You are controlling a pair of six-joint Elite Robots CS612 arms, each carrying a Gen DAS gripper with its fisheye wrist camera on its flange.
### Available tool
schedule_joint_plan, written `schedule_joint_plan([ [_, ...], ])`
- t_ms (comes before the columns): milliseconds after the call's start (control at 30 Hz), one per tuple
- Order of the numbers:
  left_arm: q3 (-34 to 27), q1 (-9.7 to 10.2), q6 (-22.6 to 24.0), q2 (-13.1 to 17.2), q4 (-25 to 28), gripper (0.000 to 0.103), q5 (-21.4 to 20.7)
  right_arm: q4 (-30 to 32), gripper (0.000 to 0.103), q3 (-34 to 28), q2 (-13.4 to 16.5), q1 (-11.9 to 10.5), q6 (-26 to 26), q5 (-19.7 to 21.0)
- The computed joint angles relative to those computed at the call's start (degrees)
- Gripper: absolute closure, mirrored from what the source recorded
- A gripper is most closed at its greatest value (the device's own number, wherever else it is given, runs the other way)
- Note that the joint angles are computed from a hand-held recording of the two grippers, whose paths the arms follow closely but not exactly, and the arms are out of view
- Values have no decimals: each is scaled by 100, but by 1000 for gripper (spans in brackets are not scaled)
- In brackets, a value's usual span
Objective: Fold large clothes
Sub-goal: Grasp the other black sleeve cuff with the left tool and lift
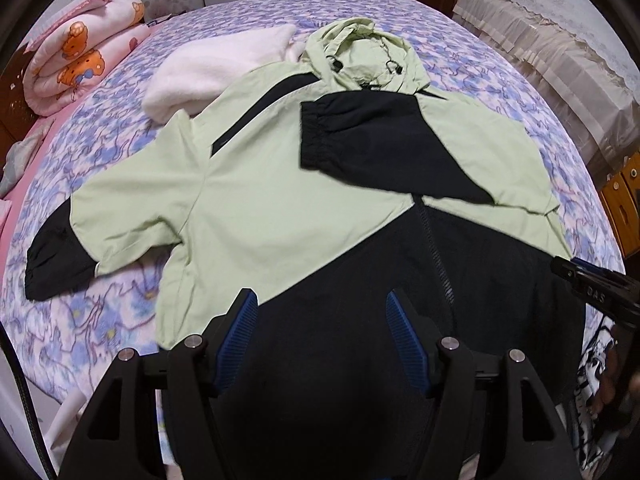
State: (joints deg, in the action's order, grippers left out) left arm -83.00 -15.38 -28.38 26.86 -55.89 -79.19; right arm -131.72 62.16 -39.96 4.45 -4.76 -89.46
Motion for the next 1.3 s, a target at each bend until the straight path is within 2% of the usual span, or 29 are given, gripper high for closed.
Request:
schedule_joint_plan([
  [133, -241, 102, 108, 70, 296, 37, 103, -21, 63, 69, -12, 35, -68, 91],
  [233, -424, 273, 10, 107, 562, 37, 92, -224, 63, 188, -60, 106, -214, 58],
  [333, -584, 525, -206, 129, 795, 37, 57, -420, 63, 292, -113, 199, -359, 13],
  [600, -839, 1198, -772, 247, 838, 37, -280, -408, 63, 229, -132, 481, -114, 540],
  [733, -942, 1571, -1351, 406, 633, 37, -856, -266, 63, -52, -43, 709, -439, 664],
  [767, -966, 1692, -1599, 470, 558, 37, -1106, -249, 63, -123, -16, 758, -497, 682],
  [900, -981, 1993, -2340, 647, 488, 37, -1635, -164, 63, -461, 126, 953, -654, 828],
  [1133, -852, 2329, -3105, 794, 464, 37, -1954, 171, 63, -873, 352, 1175, -755, 1080],
  [1300, -732, 2554, -3536, 921, 216, 37, -2147, 332, 63, -945, 433, 1271, -915, 1048],
])
